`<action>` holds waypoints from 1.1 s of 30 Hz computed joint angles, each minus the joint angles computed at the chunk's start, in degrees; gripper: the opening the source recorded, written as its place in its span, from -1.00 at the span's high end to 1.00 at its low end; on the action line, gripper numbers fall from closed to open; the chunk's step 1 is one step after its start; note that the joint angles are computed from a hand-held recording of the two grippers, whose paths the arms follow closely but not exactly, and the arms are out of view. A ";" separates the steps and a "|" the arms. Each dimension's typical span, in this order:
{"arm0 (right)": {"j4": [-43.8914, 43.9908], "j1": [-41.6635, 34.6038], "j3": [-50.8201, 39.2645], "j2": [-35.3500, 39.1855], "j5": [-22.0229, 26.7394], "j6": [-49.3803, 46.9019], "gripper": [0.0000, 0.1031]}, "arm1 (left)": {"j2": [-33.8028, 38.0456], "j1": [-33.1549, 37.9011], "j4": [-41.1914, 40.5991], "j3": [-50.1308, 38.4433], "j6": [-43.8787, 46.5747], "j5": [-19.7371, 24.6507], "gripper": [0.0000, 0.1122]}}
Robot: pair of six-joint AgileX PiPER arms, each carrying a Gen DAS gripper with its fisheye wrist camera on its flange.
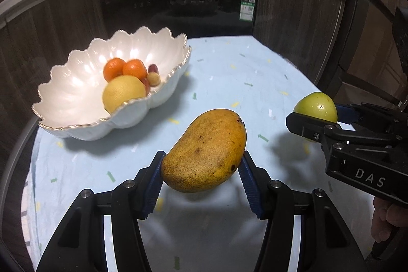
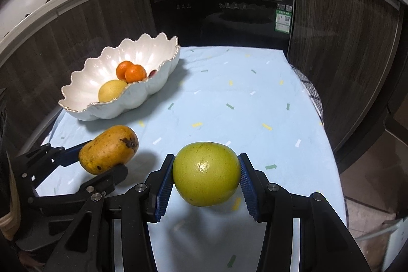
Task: Organize fruits
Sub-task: 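Lift and carry the mango with the left tool while the right tool carries the green fruit over the bowl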
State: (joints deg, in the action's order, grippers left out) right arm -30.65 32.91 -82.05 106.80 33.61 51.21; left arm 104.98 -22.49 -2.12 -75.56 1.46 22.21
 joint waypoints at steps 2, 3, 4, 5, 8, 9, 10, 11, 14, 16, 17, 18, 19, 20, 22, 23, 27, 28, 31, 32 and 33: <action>-0.47 0.52 -0.76 -0.16 0.69 0.19 0.04 | -0.99 0.49 -0.61 0.26 0.54 -0.03 0.00; -0.60 0.74 -1.28 -0.18 1.03 0.10 0.04 | -1.45 0.73 -0.64 0.35 0.59 -0.04 0.00; -0.76 1.00 -1.89 -0.15 1.39 -0.01 0.04 | -1.95 1.06 -0.83 0.45 0.82 -0.05 0.00; -0.92 1.34 -2.53 -0.09 1.78 -0.10 0.04 | -2.37 1.40 -1.00 0.51 1.07 -0.03 0.00; -1.09 2.23 -5.14 0.48 3.08 -0.99 0.04 | -3.21 2.39 -1.36 0.30 1.56 0.28 0.00; -1.06 2.49 -6.07 0.76 3.49 -1.31 0.04 | -3.57 2.83 -1.71 0.32 1.96 0.31 0.00; -1.04 2.82 -7.23 1.10 3.96 -1.72 0.04 | -3.88 3.25 -1.84 0.29 2.17 0.37 0.00; -0.94 3.10 -8.39 1.49 4.44 -2.15 0.04 | -4.19 3.69 -1.78 0.19 2.18 0.47 0.00; -0.61 4.03 -12.38 2.96 6.00 -3.61 0.04 | -5.17 5.23 -2.75 0.03 3.34 0.56 0.00; -0.36 4.63 -15.56 4.21 7.16 -4.87 0.04 | -5.65 6.32 -3.34 -0.30 4.11 0.67 0.00; -0.30 4.90 -16.80 4.67 7.69 -5.27 0.04 | -5.85 6.93 -3.69 -0.52 4.55 0.68 0.00; -0.15 5.15 -18.20 5.23 8.18 -5.79 0.04 | -5.99 7.47 -4.02 -0.83 4.98 0.83 0.00; -0.06 5.44 -19.76 5.90 8.71 -6.31 0.04 | -6.01 7.97 -4.28 -1.21 5.38 0.96 0.00; -0.01 5.74 -21.42 6.62 9.30 -6.85 0.04 | -6.07 8.52 -4.46 -1.62 5.73 1.18 0.00; 0.42 6.18 -24.80 8.11 10.46 -8.05 0.04 | -6.10 9.58 -5.05 -2.50 6.54 1.59 0.00; 0.64 6.35 -26.38 8.84 11.05 -8.58 0.04 | -6.08 10.25 -5.50 -3.06 7.10 1.81 0.00; 1.77 6.95 -33.50 12.13 13.56 -11.22 0.04 | -6.07 12.01 -6.38 -4.59 8.44 2.31 0.00; 2.04 7.05 -35.19 12.93 14.17 -11.77 0.04 | -5.92 12.40 -6.62 -5.13 8.75 2.46 0.00; 2.90 7.35 -41.33 15.87 16.39 -13.69 0.04 | -5.60 13.65 -7.41 -6.46 9.75 2.79 0.00; 2.95 7.47 -42.64 16.48 16.82 -14.00 0.04 | -5.35 14.14 -7.84 -7.12 10.22 3.03 0.00; 3.11 7.54 -44.32 17.30 17.42 -14.44 0.04 | -5.26 14.49 -8.10 -7.45 10.56 3.15 0.00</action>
